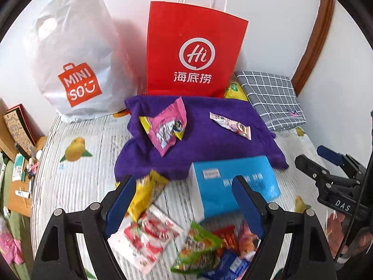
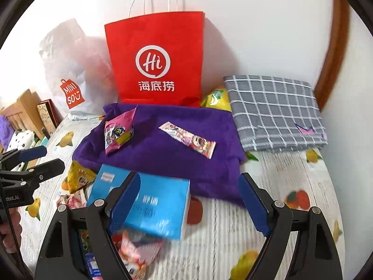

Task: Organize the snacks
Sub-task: 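Withdraw both grippers from the towel back toward the snack pile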

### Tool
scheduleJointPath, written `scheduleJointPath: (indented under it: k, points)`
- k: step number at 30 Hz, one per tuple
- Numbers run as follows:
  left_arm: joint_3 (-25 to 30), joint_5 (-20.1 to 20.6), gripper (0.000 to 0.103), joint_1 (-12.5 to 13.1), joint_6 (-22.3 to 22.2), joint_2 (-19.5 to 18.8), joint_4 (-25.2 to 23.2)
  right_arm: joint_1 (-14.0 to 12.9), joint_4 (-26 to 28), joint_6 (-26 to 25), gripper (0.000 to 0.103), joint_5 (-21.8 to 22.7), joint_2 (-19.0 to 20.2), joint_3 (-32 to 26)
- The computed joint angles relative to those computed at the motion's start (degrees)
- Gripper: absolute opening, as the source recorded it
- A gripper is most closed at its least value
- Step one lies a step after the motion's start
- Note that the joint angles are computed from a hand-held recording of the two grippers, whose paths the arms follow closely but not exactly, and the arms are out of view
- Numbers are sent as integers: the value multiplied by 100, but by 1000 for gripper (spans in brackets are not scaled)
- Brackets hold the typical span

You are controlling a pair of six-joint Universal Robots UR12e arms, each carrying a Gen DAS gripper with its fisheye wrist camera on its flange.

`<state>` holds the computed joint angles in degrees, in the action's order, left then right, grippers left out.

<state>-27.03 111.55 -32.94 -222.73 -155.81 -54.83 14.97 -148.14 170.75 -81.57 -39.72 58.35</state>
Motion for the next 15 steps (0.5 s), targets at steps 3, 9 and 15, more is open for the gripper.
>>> scheduleJointPath:
  k: [3, 9, 15]
  points:
    - [-218, 66, 83, -59, 23, 117, 97, -21, -14, -64, 85, 122, -183, 310]
    - [-779, 234, 83, -183, 33, 406, 469, -46, -41, 36, 85, 175, -438, 772]
    - [-1390, 379, 83, -255, -48, 708, 933, -74, -130, 183, 85, 406, -621, 1149]
